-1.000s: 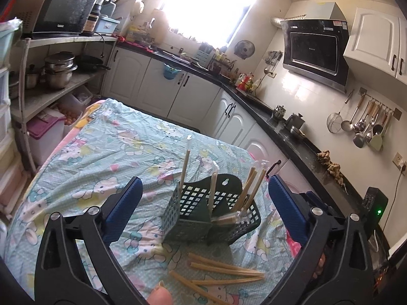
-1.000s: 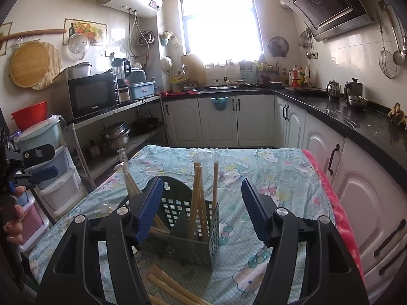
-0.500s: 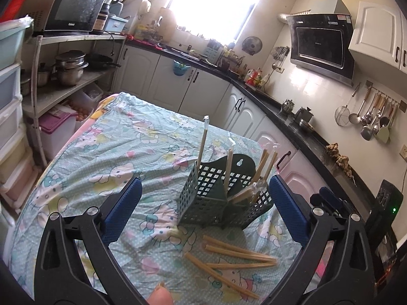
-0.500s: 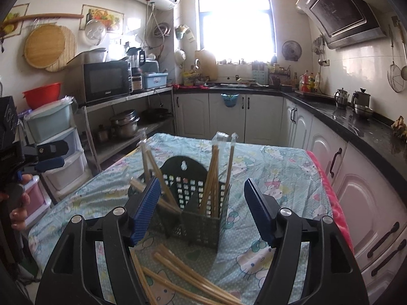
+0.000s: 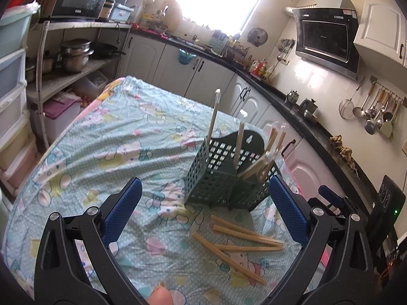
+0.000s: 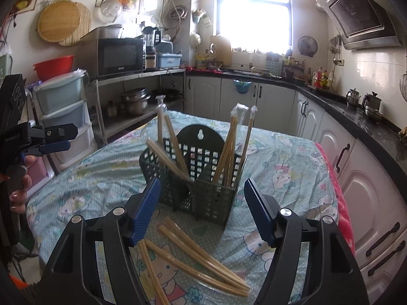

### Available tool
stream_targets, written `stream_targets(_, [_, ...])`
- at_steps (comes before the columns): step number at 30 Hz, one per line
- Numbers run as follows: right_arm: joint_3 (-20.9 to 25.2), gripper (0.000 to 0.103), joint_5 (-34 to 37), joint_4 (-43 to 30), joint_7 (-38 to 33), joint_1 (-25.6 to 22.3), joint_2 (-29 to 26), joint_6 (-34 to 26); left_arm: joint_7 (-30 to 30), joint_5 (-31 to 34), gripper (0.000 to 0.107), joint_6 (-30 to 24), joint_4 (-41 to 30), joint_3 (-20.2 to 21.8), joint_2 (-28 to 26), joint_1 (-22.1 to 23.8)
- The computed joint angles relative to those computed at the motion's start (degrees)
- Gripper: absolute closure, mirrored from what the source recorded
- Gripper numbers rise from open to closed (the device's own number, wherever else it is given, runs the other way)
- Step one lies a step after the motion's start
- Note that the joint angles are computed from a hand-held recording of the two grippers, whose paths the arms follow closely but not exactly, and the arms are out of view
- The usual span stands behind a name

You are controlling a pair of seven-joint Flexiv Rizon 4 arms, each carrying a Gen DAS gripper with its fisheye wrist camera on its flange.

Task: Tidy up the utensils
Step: 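Move the left tool down to the loose chopsticks beside the caddy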

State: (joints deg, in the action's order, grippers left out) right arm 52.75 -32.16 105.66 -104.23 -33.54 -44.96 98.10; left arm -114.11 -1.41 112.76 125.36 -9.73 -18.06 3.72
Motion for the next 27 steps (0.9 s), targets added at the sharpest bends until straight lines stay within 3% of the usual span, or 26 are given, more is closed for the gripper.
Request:
stream_targets(9, [3.60,0.041,1.85,0.51,-6.38,-2.47,-2.04,-6.82,-1.81,2.09,0.015,-3.42,-0.11,-5.60,-2.45,4.38])
stream_targets(17, [0.09,0.052,4.95,0.90,-12.71,0.01,-0.82,-11.49,-1.47,1.47,0.015,-6.67,-0.60,-12.57,-5.99,9.18])
stream_targets(27, [-4.36,0.062,11.02,-1.18,-17.04,4.70,-0.64,-14.11,1.61,-1.39,0.039,-10.47,-2.13,-19.29,-11.16,13.11])
